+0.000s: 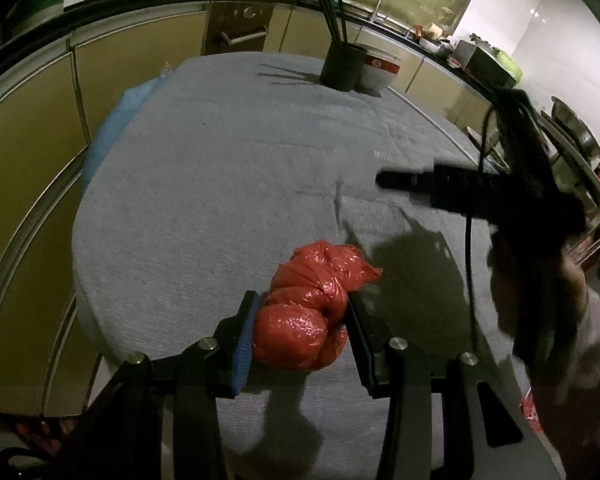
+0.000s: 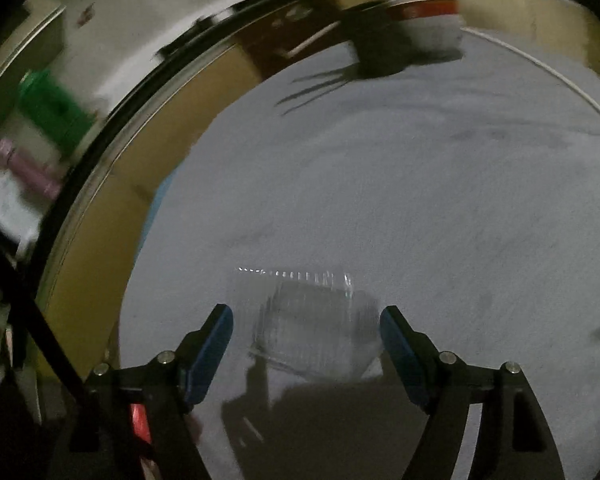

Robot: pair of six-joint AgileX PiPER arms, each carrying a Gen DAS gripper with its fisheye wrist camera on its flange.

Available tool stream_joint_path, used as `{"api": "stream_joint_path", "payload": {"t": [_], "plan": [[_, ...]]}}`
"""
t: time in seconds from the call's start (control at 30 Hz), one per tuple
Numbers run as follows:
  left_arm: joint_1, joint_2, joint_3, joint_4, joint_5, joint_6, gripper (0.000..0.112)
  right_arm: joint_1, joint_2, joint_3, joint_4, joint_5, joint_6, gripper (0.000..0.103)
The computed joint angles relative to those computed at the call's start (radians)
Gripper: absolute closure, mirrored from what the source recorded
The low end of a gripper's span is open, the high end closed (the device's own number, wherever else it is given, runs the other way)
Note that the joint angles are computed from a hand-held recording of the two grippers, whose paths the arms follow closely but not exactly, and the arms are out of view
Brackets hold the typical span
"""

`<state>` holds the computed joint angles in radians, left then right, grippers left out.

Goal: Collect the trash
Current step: 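Grasp the clear plastic tray with the right tool while the left holds the red bag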

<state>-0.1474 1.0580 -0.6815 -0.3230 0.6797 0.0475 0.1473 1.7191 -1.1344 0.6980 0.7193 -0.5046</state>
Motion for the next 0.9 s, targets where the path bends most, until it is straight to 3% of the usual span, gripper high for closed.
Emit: {"api": "stream_joint_path", "payload": {"t": [0.23,0.47,0.57,0.9], "plan": [[0.036,-0.010,0.009,-0.003,0.013,0.007,0.068,0.060,-0.164,0.180,-0.020,-0.049,-0.100,0.024],[0.048,-0.021,0.014,-0.022,0.013,0.020,0.068,-0.077,-0.238,0.163,0.055,0.058,-0.156,0.024],[0.056,-0.028,0.017,-0.029,0.020,0.039,0.068,-0.065,-0.249,0.170,0.068,0.023,-0.147,0.024],[0.142,-0.033,0.026,-0.110,0.064,0.161,0.068,0.181,-0.152,0.055,-0.354,-0.054,-0.064,0.024]]}}
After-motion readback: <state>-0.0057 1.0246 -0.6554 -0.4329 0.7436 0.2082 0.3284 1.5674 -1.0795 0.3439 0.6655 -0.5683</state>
